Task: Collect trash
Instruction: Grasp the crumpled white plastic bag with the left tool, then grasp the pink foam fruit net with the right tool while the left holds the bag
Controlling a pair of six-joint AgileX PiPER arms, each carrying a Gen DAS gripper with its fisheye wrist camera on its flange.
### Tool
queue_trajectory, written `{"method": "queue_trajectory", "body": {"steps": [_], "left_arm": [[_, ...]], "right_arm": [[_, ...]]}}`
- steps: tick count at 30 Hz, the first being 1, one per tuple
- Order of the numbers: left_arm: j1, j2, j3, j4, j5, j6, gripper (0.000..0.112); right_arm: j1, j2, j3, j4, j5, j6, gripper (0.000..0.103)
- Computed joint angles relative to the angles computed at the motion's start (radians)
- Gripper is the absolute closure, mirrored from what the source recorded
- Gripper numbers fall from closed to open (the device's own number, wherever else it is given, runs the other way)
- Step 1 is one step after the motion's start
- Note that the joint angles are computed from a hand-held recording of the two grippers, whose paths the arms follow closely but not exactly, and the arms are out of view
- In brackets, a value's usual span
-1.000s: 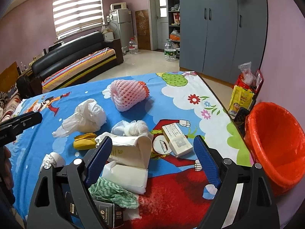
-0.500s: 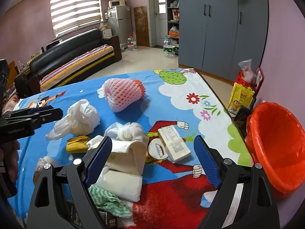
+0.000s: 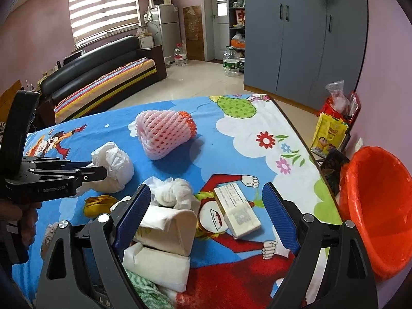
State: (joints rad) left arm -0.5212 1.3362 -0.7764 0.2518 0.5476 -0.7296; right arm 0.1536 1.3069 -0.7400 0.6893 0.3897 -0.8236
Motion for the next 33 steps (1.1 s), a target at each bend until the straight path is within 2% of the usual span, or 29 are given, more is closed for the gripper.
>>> {"method": "queue_trajectory", "body": {"steps": [5, 13, 17, 22, 29, 31, 33], "left_arm": [[0.000, -0.026, 0.022, 0.025, -0.013, -0.031, 0.102], [-0.001, -0.149, 0.073, 0.174, 0.041, -0.226, 0.102], [0.015, -0.200, 0.082, 0.217, 0.080, -0.281, 0.102], [0.031, -0.269, 0.100, 0.214, 0.122, -0.277, 0.102], [0.033, -0.321, 0.120, 0.218, 0.145, -0.299, 0.102], [0.040, -0.333, 0.129, 0.209, 0.143, -0.298, 0.102], [0.042, -0.340, 0.135, 0.207, 0.140, -0.300, 0.102]], "right_arm": [[0.068, 0.061, -0.078, -0.114, -0.026, 0.133, 0.020], [0.194, 0.193, -0.262, -0.329, -0.014, 0.374, 0.020], [0.238, 0.280, -0.365, -0.359, 0.023, 0.433, 0.020], [0.291, 0.370, -0.479, -0.475, 0.054, 0.564, 0.020], [0.316, 0.517, -0.660, -0.548, 0.175, 0.657, 0.021], [0.318, 0.552, -0.696, -0.557, 0.219, 0.667, 0.031], [0.312, 0.574, -0.710, -0.541, 0.251, 0.654, 0.038]]}}
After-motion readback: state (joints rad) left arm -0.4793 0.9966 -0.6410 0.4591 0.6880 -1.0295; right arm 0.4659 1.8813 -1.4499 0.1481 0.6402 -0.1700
